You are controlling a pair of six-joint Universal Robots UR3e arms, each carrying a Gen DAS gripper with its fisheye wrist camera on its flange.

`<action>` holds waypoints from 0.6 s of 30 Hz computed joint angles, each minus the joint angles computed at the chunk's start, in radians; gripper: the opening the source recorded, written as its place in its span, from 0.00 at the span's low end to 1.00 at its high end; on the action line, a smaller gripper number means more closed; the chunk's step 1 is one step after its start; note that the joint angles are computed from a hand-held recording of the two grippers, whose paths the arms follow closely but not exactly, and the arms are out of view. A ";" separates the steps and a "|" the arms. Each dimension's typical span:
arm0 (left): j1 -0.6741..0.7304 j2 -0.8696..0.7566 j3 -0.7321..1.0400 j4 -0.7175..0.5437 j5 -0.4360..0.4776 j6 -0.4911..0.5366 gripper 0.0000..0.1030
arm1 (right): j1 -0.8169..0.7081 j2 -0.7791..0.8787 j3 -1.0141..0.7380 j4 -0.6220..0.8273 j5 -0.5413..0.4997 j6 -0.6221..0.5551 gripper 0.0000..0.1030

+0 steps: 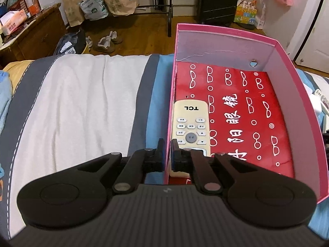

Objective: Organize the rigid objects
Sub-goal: 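Grasp the white TCL remote with the right tool, then lower the white TCL remote into the pink box and release it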

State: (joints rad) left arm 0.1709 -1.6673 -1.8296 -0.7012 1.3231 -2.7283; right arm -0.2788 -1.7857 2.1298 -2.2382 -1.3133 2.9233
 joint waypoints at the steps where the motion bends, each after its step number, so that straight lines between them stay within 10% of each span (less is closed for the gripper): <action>1: 0.002 0.001 0.000 -0.003 -0.001 0.000 0.05 | -0.003 0.009 -0.011 0.009 0.005 -0.009 0.65; 18: 0.052 0.007 0.009 -0.044 -0.080 -0.039 0.05 | -0.156 -0.410 0.207 -0.037 0.156 -0.129 0.61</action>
State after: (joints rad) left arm 0.2228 -1.6601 -1.8211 -0.7455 1.2434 -2.7675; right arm -0.4350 -2.1953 2.3372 -2.2753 -1.1574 2.7942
